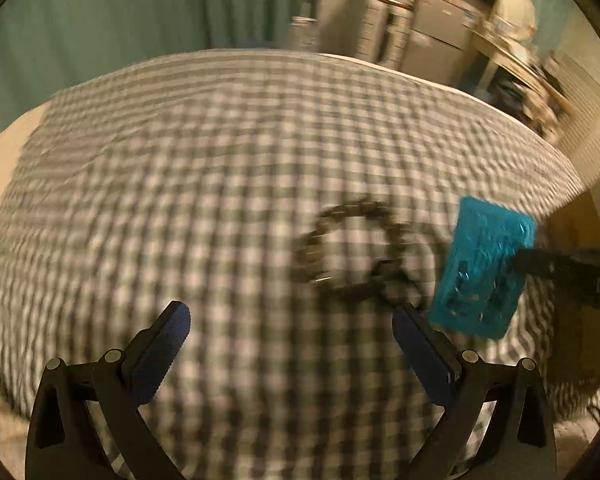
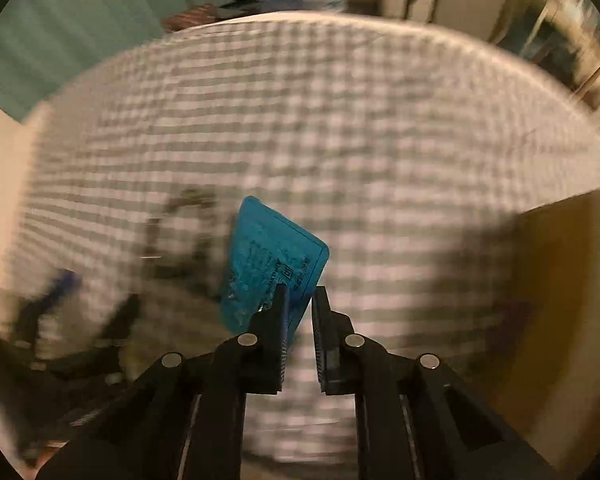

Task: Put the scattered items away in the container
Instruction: 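Grasp the bead bracelet with the left tool while the right tool grasps the blue blister pack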

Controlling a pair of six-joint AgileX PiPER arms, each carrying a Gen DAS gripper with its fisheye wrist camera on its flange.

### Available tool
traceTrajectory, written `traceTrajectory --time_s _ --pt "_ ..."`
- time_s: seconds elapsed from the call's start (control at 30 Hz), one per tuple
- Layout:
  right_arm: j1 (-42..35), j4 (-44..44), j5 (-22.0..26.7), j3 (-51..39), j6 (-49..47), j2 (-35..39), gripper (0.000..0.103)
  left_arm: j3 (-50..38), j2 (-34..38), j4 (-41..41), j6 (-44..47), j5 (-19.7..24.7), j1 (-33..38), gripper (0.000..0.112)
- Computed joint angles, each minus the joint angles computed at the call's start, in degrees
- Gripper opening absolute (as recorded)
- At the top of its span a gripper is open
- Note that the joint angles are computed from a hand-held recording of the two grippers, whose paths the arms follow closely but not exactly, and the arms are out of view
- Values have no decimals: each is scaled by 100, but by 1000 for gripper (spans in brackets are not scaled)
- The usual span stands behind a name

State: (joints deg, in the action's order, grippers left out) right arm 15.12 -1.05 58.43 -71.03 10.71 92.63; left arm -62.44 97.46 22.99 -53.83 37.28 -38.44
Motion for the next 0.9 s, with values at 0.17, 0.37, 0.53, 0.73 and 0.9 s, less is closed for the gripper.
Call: traceTrajectory --time_s 0.17,0.37,0.53,0.73,0.9 --pt "-178 17 -136 53 231 11 13 -924 827 -946 1147 259 211 103" --pt "-125 380 -410 147 316 558 69 -1335 1332 -1516 1571 151 604 103" --pt "-395 865 -919 387 214 708 70 -1139 1032 -1031 1153 156 524 21" --pt "-373 1145 -1374 620 -313 445 21 -87 276 -2579 2205 -1153 1032 11" --pt "-289 1141 -1346 575 -490 225 13 526 -468 -2982 2563 -1789 1153 11"
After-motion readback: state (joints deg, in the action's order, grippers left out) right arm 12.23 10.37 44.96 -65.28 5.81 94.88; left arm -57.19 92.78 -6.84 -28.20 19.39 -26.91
